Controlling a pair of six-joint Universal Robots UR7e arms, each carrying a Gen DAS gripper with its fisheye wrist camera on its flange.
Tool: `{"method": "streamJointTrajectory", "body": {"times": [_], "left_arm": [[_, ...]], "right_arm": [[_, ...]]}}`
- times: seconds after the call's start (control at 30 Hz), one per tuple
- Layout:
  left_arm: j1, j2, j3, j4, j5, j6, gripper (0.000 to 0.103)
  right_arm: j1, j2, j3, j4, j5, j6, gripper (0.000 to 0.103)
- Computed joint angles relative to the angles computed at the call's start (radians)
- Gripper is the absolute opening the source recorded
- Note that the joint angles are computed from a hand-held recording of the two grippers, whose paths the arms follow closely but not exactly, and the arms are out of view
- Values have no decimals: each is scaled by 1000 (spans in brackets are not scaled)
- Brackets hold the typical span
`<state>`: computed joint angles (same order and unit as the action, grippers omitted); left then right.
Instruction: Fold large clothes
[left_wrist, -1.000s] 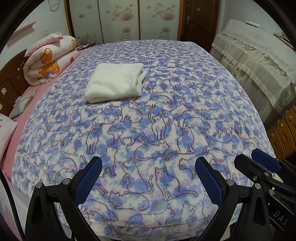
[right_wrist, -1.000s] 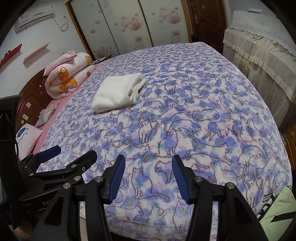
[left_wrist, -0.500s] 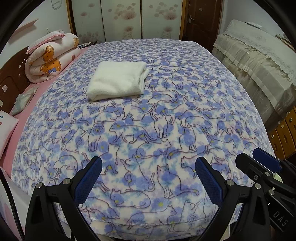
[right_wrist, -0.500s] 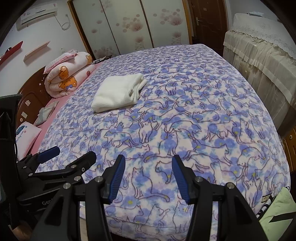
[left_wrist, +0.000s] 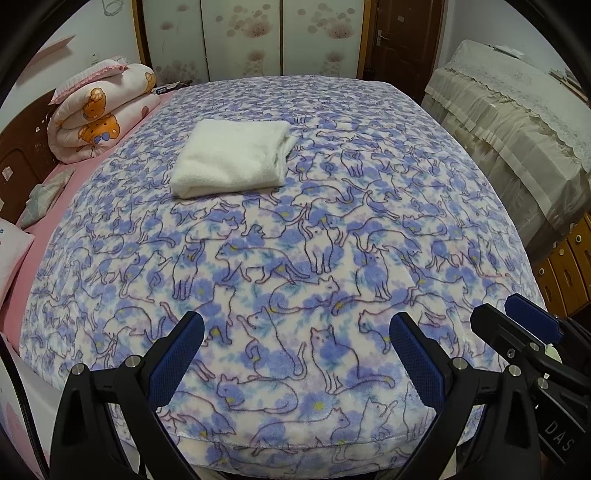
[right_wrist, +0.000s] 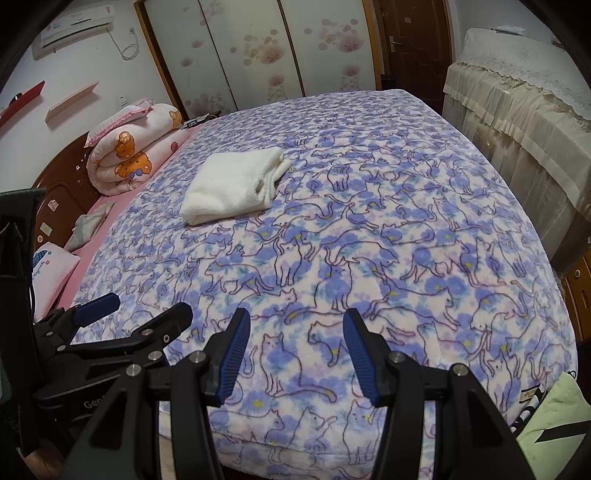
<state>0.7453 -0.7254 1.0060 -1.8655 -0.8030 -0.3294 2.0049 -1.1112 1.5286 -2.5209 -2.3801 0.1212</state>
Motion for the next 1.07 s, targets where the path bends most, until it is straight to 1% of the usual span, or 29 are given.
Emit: {"method": "streamJointTrajectory", "body": {"times": [0.5,0.63,1.07], "left_arm": [[1,-6,11,2,-7,-1,99],[4,-7,10,1,-21,1,97],[6,-6,3,5,-24,10,95]], "right_arm": [[0,-4,-12,26,6,9,53],[2,1,-12,20,5,11,53],[6,5,-15,18,0,11,53]]}}
